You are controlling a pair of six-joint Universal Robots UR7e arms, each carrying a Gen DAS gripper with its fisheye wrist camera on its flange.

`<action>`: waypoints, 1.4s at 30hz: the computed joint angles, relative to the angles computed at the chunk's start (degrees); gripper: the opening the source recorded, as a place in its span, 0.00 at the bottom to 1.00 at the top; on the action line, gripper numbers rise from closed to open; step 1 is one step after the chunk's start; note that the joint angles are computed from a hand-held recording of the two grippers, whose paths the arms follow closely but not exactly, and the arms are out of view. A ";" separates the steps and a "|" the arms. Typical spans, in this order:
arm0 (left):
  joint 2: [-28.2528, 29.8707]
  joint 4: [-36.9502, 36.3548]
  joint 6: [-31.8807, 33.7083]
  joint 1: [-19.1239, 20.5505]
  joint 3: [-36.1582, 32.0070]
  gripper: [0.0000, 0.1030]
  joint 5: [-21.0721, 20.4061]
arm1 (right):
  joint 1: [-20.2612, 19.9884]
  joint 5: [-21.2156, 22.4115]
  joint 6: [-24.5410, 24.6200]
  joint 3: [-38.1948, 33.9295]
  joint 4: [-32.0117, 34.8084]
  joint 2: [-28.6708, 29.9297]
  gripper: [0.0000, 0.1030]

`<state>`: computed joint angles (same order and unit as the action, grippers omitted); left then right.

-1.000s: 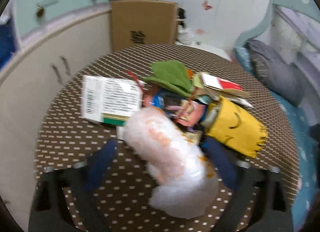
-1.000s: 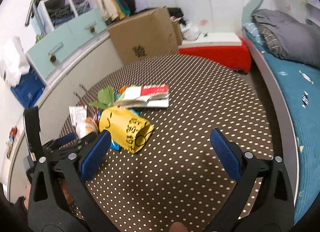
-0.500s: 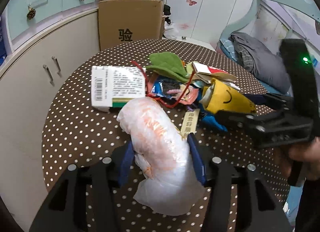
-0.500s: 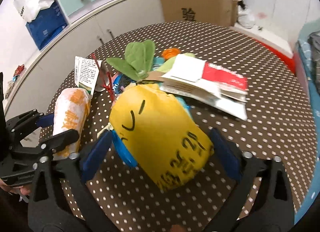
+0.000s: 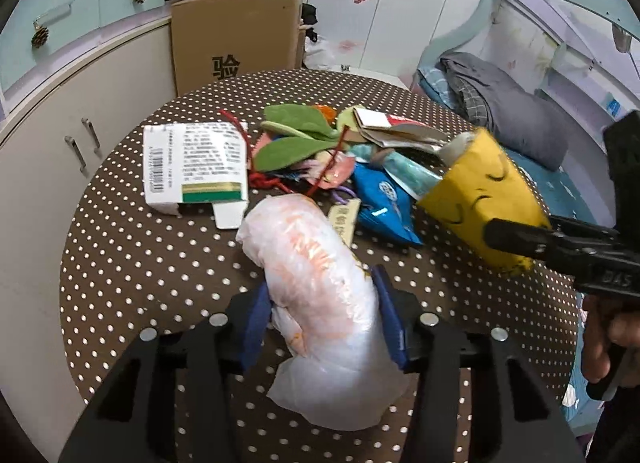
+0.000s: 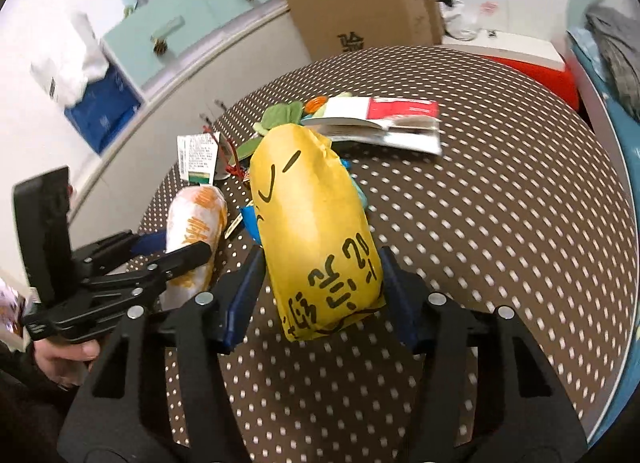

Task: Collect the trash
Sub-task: 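Grasp the white plastic bag with the left tool while the right tool grasps the yellow bag, then carry both bags to the wastebasket and release them inside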

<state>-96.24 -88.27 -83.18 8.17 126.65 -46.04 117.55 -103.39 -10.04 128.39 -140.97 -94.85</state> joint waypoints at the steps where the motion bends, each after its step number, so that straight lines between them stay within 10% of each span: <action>1: 0.16 -0.47 0.29 -0.26 0.04 0.47 0.01 | -0.48 0.10 0.58 0.51 -0.26 -1.14 0.55; 15: 6.63 -7.47 9.42 -1.63 -5.79 0.46 5.85 | -6.39 7.89 2.64 -0.43 -1.14 -11.25 0.55; 29: 26.75 -43.50 42.56 3.37 -15.70 0.46 6.59 | -13.27 5.27 1.90 -5.02 -5.17 -22.57 0.55; 42: 44.18 -53.79 53.10 7.81 -27.25 0.46 -3.73 | -34.57 2.30 -5.03 -2.32 -7.83 -24.96 0.55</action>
